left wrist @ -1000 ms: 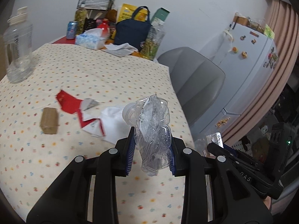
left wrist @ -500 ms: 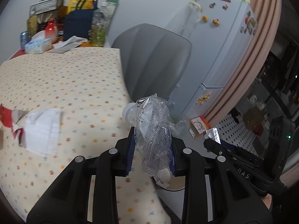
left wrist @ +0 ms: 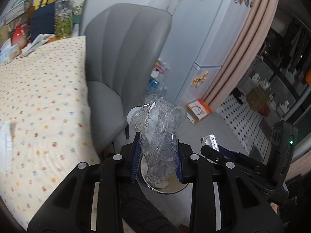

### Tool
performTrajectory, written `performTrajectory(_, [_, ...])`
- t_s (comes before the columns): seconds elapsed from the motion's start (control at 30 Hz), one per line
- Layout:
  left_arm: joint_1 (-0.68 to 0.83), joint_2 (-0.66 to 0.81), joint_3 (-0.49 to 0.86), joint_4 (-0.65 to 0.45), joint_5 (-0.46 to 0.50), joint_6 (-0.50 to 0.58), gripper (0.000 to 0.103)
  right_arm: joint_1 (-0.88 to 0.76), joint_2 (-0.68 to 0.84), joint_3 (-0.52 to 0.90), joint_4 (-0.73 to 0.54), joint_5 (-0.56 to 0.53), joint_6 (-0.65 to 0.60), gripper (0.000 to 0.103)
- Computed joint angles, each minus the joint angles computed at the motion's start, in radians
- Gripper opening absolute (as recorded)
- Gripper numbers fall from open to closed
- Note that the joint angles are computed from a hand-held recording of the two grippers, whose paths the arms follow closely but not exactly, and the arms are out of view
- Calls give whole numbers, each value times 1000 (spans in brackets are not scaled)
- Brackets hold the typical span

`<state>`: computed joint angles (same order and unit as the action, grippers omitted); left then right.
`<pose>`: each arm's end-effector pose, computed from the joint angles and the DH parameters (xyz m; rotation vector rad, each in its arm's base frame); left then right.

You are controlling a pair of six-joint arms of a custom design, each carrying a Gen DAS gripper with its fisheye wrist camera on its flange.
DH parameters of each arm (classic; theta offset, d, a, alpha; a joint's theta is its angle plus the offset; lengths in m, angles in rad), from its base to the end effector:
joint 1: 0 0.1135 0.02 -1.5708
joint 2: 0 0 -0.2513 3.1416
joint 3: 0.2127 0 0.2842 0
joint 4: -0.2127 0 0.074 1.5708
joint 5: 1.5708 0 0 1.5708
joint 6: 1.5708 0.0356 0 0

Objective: Collect trash
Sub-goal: 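Carry the plastic bag and blister pack over the beige wastebasket, then open the right gripper to drop the blister pack while the left drops the plastic bag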

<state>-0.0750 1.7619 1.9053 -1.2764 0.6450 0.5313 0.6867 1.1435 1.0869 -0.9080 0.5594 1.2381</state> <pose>0.3749 -0.0496 0.3665 0.9216 2.3251 -0.6864 0.2099 0.1477 0.3008 0.8401 2.1965 0.2165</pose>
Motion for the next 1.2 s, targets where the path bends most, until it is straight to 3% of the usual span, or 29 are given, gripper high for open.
performTrajectory(0.3, [-102, 7, -48, 30, -68, -20, 30, -103, -112, -212, 91, -108, 21, 35])
performTrajectory(0.37, [-126, 5, -64, 39, -86, -25, 30, -122, -135, -255, 114, -130, 24, 52])
performTrajectory(0.53, [-177, 9, -87, 54, -123, -35, 30, -146, -226, -354, 134, -140, 50, 56])
performTrajectory(1.07, [-357, 9, -177, 70, -198, -70, 32, -124, -565, -505, -106, -55, 243, 60])
performTrajectory(1.1, [-360, 20, -167, 61, -196, -69, 37, -122, -575, -503, -121, -48, 250, 60])
performTrajectory(1.17, [-364, 29, -162, 64, -192, -76, 69, -112, -594, -503, -146, -36, 265, 60])
performTrajectory(1.2, [-359, 24, -167, 73, -183, -77, 73, -105, -596, -499, -157, -28, 272, 60])
